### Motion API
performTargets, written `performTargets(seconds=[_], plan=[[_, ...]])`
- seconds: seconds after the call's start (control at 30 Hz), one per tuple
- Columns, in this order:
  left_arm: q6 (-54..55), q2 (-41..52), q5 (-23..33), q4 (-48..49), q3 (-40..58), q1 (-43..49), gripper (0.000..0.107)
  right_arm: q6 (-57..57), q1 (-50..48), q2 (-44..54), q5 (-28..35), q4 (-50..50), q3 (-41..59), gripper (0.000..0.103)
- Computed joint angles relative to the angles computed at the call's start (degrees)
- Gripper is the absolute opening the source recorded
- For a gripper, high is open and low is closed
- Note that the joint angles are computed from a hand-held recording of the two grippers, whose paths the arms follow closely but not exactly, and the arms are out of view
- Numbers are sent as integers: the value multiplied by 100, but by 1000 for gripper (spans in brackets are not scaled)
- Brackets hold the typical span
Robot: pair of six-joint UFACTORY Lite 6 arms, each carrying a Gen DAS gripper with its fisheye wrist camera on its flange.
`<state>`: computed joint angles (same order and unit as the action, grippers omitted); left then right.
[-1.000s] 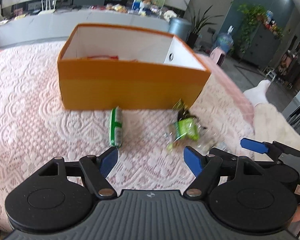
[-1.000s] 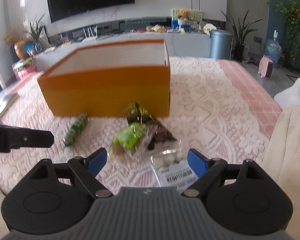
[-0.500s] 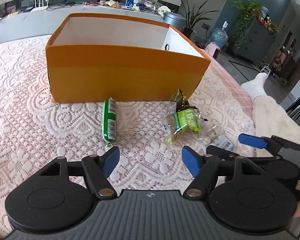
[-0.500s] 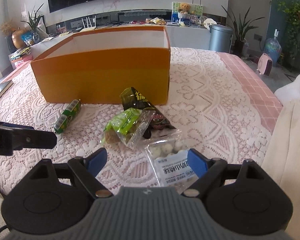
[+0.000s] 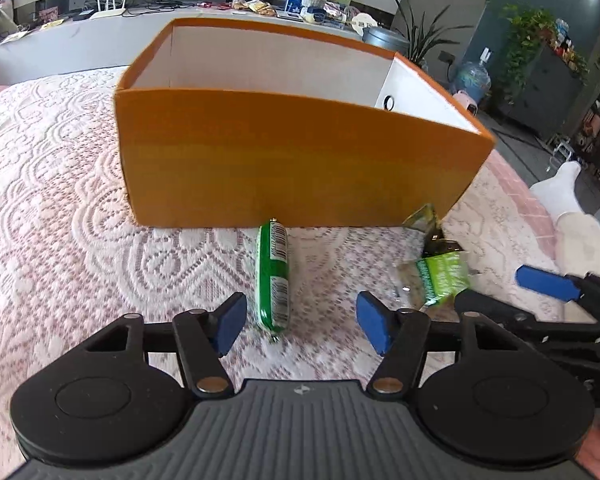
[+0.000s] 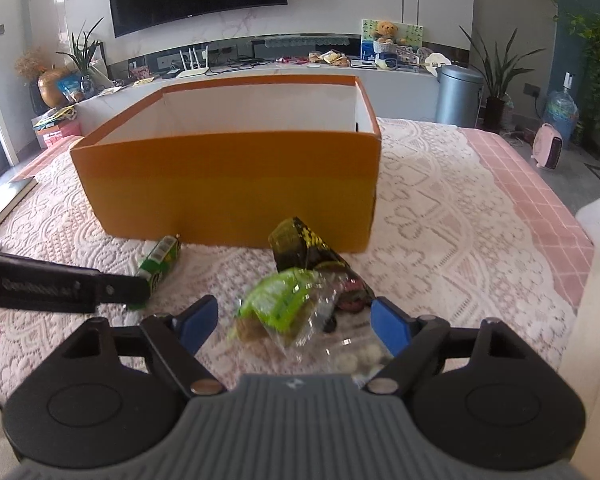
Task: Organize snacks
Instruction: 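Grasp the green sausage stick with the left tool while the right grasps the green snack bag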
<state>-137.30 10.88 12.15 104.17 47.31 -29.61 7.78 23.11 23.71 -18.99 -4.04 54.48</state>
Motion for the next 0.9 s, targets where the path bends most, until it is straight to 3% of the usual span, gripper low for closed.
performTargets(seconds=[0.3,0.43,0.77,0.9], plan=[[-1374,739,240,1564,326,147,64,-53,76,749,-22,105,710,72],[-1005,997,409,1305,491,41,59,-314,162,976,-22,331,902,71],[-312,1447,889,688,890,-258,58,-1992,485,1299,-400,1694,942,62],[-147,1556,977,543,1002,-300,58,-2146,522,1317,-563,1836,886,61]])
